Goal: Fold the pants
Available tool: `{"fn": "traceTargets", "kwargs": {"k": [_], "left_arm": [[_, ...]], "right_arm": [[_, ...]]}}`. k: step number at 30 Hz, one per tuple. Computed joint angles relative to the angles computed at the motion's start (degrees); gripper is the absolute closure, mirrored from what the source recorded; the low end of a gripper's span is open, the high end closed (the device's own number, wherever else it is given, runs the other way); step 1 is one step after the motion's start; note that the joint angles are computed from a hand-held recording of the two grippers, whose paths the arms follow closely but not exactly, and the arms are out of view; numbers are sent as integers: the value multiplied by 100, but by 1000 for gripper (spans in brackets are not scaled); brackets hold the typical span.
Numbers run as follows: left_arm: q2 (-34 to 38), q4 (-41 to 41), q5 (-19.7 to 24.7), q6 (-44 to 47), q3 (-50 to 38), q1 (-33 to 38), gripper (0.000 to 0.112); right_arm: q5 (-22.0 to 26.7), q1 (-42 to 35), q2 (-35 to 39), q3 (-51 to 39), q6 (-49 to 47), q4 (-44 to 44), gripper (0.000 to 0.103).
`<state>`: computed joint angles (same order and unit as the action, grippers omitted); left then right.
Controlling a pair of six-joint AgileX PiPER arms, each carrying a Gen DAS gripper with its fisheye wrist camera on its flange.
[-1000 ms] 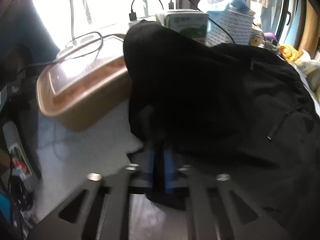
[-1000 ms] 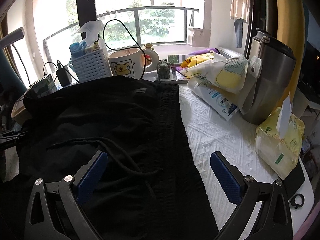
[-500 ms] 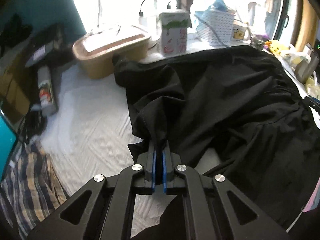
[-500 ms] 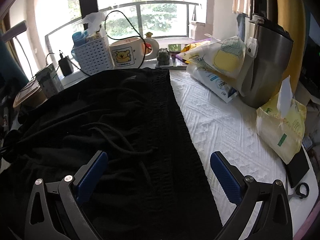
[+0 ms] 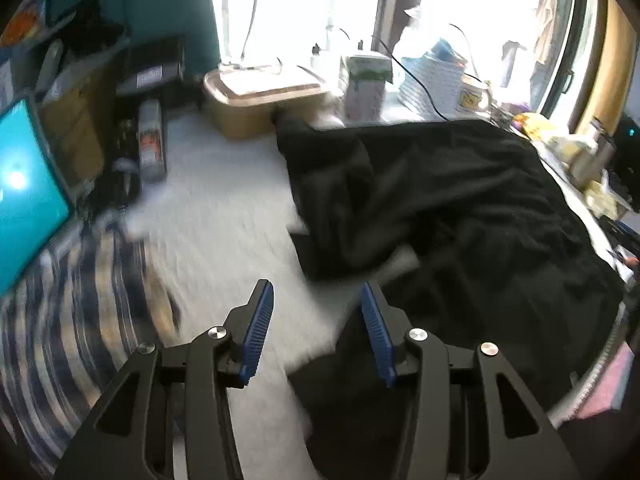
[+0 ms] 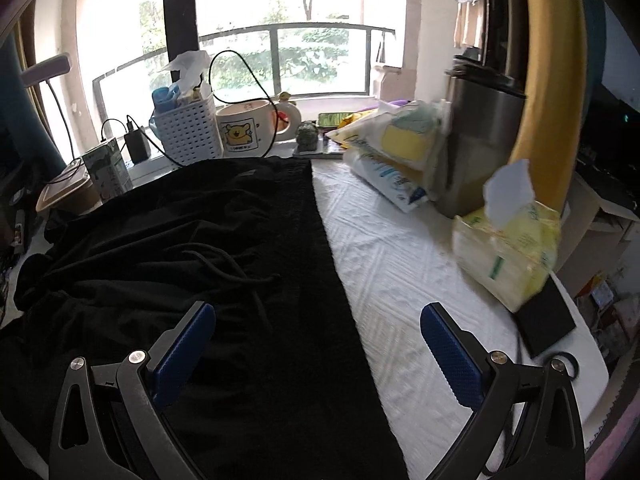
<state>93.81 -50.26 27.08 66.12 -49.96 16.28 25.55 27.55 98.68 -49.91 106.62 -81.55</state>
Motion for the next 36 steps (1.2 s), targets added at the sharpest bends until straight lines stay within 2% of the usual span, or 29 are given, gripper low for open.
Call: {"fn": "traceTargets", "kwargs": {"k": [2,5,8,10,11,15,18,20,22,23,24,26,32,36], "left_arm": [[-170,-292,79,486,347,87,65],[-244,-830,-308,1399,808,42,63],[83,-1579,-551,2263,794,-61,64],[297,-1776,-767,2474,702,-153,95],[475,-1727,-737,2444,543,-160,105],[759,-2401,-935,3085,124,-225,108],[1032,-2507,-970,3029,-304,-236,108],[1083,-2391,-785,2763,-516,-172,108],[968,-1990,-249,2194,-660,27,107],[879,-1844,-68,2042,-672,107,97],[721,-1857,-34,2080,-577,190,73],[357,-2324,130,2612,-199,493,47],[-791,-2021,1125,3176,1167,1460,47],[-1168,-1769,1397,3459,1952,1822,46]], "right_arm": [[105,98,-86,150,214,-119,0],[205,227,-163,311,456,-220,0],[293,361,-184,364,478,-166,0],[371,462,-232,410,504,-164,0],[403,498,-255,429,512,-170,0],[534,572,-365,536,493,-113,0],[639,586,-467,601,410,-6,0],[735,652,-572,679,403,1,0],[866,780,-691,781,398,-43,0],[922,848,-735,826,402,-78,0],[962,903,-766,872,427,-113,0],[1047,1037,-827,996,544,-211,0],[1215,1333,-897,1312,816,-315,0],[1518,1647,-1019,1595,912,-250,0]]}}
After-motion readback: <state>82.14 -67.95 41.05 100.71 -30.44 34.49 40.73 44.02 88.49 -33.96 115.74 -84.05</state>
